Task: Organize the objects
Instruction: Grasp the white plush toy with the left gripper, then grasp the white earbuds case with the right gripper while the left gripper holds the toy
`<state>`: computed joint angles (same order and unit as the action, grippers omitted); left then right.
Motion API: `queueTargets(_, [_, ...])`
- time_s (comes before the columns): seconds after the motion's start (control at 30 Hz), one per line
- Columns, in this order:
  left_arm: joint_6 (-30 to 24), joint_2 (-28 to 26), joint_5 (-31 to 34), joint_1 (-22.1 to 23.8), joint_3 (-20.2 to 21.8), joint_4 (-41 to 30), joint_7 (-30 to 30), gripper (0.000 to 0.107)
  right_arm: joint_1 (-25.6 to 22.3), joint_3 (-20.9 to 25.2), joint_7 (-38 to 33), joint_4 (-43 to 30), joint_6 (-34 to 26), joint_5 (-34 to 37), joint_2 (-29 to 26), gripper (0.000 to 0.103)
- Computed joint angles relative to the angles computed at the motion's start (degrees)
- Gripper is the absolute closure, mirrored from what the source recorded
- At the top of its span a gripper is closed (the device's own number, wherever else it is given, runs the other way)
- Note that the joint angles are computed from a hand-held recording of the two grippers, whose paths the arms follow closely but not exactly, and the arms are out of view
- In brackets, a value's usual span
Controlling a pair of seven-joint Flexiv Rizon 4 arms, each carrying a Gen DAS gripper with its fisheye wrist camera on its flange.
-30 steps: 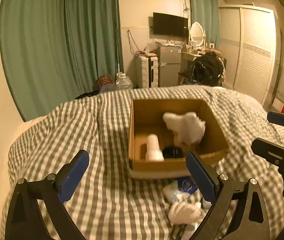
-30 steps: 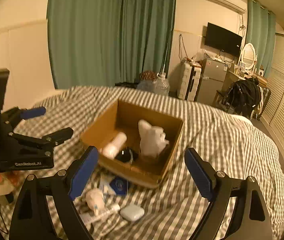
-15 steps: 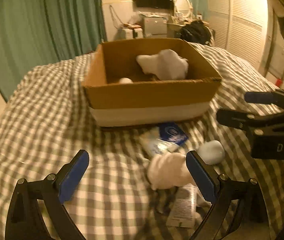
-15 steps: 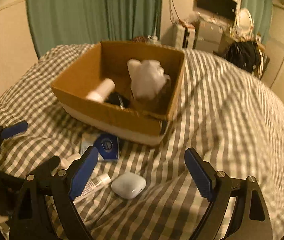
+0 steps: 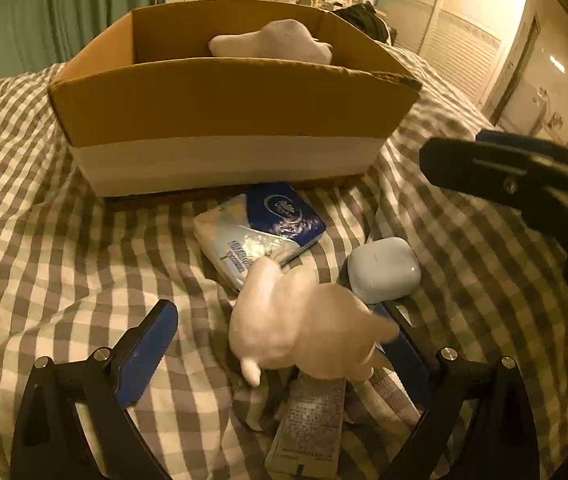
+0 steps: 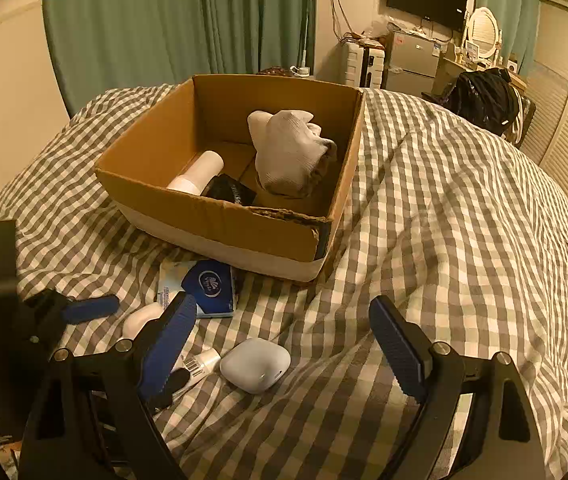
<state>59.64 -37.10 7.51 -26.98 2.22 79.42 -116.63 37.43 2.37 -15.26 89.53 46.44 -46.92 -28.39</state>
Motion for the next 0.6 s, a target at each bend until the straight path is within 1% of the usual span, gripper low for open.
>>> queueTargets(0.03, [-0.2,-0.2,0.1,0.0,-0.1,-0.2,0.3,0.008,0.0,0.0,0.2,0.1,0.0,0.0,0.0,0.015])
queueTargets(0.07, [-0.3,-0.3,-0.2,0.3,-0.7,-0.3,1.1,0.014,0.0,0.0,0.3,0.2,0.0,0.0,0.1,0.015])
queueTargets(0.1, [0.0,-0.4,-0.9,0.7,-1.4,-0.1,2.0,0.023,-0.1,0.0,0.3,0.2,0.0,0.1,0.1,0.015])
queueTargets(0.13, [0.3,-0.4,-1.7,1.2,-2.1,0.2,2.7,0.028,-0.1,0.1,0.3,0.1,-0.1,0.2,0.1,0.015])
queueTargets(0.2, [0.8,-0.2,-2.0,0.9,-1.7,0.5,2.6,0.041,-0.1,0.2,0.2,0.0,-0.2,0.5,0.0,0.015])
queueTargets(0.33, [3.0,1.4,-3.5,1.4,-1.9,3.0,1.9,0.04,-0.1,0.3,-0.1,-0.2,-0.4,1.1,-0.2,0.015])
queueTargets(0.43, [3.8,3.1,-2.6,0.3,-0.2,4.3,-0.7,0.041,-0.1,0.3,-0.2,-0.3,-0.5,1.4,-0.3,0.015])
queueTargets(0.53, [3.4,4.9,1.5,-2.0,3.5,4.4,-5.5,0.041,-0.2,0.5,-1.1,-0.7,-0.9,2.0,-0.6,0.015])
queueTargets(0.6, [0.9,5.6,5.6,-3.4,6.1,3.0,-8.8,0.041,-0.2,1.0,-3.0,-1.7,-1.8,3.2,-1.2,0.015])
